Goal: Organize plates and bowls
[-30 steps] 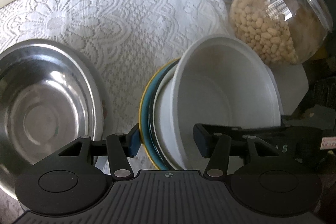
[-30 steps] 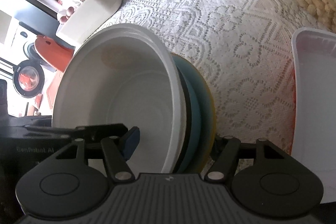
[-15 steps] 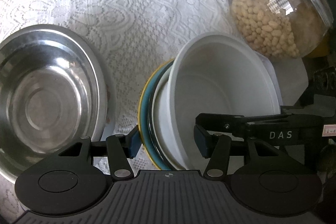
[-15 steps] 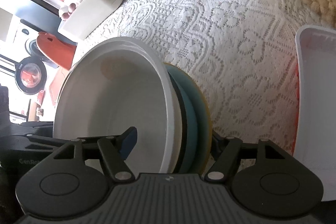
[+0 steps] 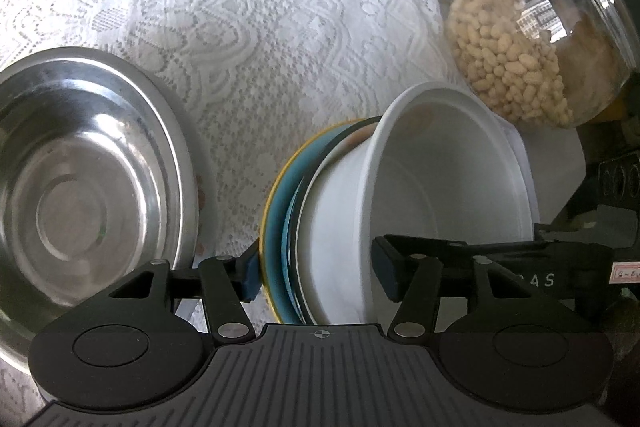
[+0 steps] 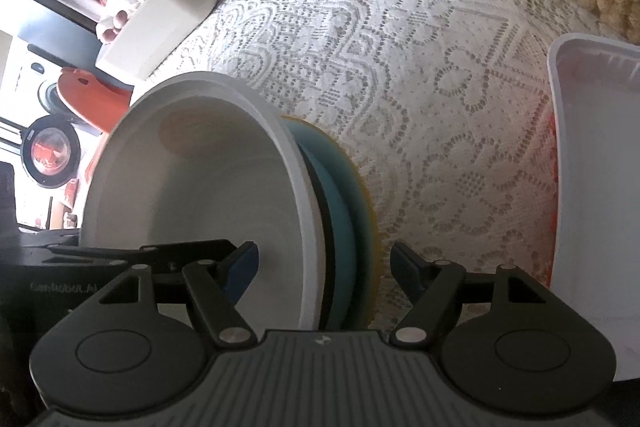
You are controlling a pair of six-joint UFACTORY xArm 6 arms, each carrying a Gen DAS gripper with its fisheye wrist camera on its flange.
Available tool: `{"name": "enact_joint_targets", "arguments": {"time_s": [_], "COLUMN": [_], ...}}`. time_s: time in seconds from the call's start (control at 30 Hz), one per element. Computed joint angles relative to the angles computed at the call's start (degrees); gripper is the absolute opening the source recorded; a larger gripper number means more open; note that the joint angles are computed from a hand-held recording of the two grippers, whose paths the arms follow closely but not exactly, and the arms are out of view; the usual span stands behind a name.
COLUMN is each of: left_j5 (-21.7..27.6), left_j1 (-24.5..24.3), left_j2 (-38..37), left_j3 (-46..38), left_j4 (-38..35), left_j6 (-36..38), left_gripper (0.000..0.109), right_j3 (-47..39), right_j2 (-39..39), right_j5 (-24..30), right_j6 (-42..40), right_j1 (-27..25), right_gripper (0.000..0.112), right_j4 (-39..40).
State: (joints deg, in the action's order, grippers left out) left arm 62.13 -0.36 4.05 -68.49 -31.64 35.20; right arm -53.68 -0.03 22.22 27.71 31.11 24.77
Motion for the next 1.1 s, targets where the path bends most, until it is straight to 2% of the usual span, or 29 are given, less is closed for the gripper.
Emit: {"name": "enact_joint_targets", "arguments": {"time_s": [0.1,0.4,0.47,0.53,0.67,1.1], "left_j5": [-0.7,0.8,1.0,1.1,1.6,1.8], "left_j1": [-0.4,0.6,0.8,0.9,1.3,1.2], "left_j2": [-0.6,0.2,0.3,0.3,0.4,0.1], "left_j3": [0.6,-0.3,-0.4,-0.4,-0.5,-0.4], "left_j4": [0.3,-1.1,-1.4,-1.9,-2.9,-2.3], "left_j6": [0.4,0.7,0.9,1.2,1.7,1.2], "left_gripper": [0.063,0.062,0.062,0.062,0.063,0.062], "right_j3": [-0.6,-2.4,-2.6,-2.6,-2.2,-1.7], "right_j2": [0.2,0.6,0.7,0.9,0.9,0.5], "right_j5": [1.6,4.3,4.7,4.5,3.5,2.4], "right_j6": [5.9,9.4,8.5,5.0,-1.6,-0.7], "right_j1": [-0.1,0.0,-0.1,-0.3,0.0,0.5], "right_gripper": [0.075,0.075,0.075,0.075,0.063,0.063], "right_j4": [-5.9,-10.6,-9.7,-5.3,2.9,3.5]}}
